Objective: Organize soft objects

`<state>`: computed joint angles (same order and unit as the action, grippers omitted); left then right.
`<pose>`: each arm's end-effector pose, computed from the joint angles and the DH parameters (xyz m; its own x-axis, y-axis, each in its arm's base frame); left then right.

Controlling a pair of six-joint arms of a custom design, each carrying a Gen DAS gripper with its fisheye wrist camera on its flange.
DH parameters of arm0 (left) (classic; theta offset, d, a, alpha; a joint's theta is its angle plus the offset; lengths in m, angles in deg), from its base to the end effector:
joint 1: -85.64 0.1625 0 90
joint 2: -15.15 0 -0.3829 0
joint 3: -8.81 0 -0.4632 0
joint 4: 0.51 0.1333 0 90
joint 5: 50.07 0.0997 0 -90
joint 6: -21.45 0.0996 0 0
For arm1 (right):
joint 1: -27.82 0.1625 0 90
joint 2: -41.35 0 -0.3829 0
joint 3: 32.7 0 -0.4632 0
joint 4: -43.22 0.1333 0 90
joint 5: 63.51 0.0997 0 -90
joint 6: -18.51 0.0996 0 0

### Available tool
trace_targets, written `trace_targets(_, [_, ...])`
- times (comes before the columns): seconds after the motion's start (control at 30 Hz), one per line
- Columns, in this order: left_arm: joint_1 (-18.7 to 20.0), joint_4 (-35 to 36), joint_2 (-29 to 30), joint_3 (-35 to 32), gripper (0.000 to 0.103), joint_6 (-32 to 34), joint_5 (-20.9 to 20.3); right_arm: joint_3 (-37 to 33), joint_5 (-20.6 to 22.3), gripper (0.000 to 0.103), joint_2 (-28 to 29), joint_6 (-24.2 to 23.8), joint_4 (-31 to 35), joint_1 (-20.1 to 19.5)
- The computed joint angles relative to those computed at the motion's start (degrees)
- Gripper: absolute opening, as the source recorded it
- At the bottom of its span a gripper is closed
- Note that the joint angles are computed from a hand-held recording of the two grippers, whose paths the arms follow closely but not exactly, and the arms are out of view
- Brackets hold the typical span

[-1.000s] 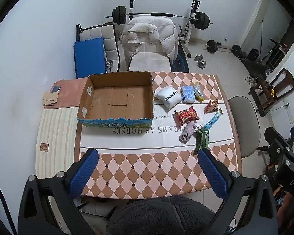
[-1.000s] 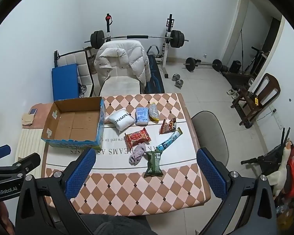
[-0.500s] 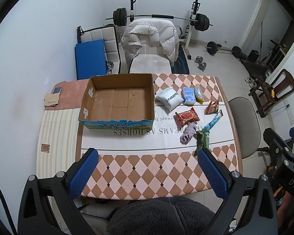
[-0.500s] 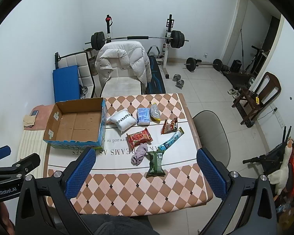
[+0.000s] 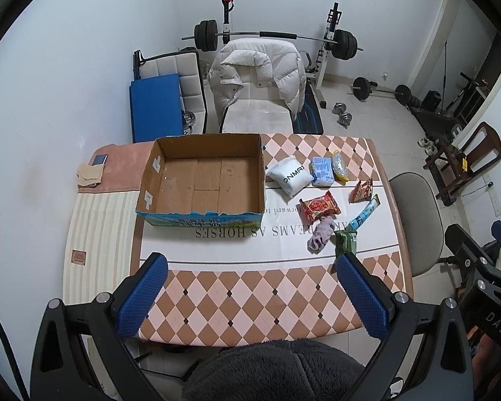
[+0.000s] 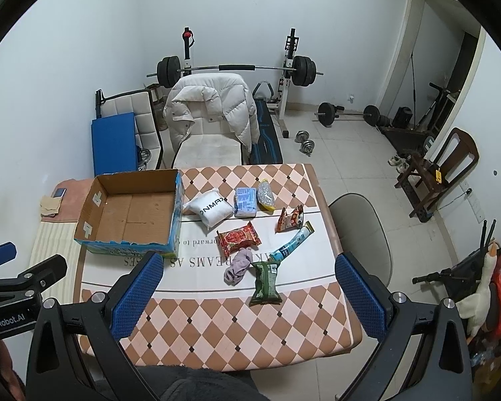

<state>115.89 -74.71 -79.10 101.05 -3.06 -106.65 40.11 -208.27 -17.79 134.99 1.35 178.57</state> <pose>-0.3471 -0.4202 0.4561 -0.6274 0.5132 -0.5856 0.6360 0.7717 -0.0050 0.5864 -0.2688 0.2667 -0.5234 0.5880 0.6168 -0.1259 0.6625 -0.7384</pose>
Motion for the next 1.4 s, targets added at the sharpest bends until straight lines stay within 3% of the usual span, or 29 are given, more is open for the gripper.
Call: trace_targets(1.4, [2.2,-1.94,-0.94,0.38,0.103,2.71,1.81,-2.58,-2.3,0.103,1.74,-2.36,-0.72,-0.97])
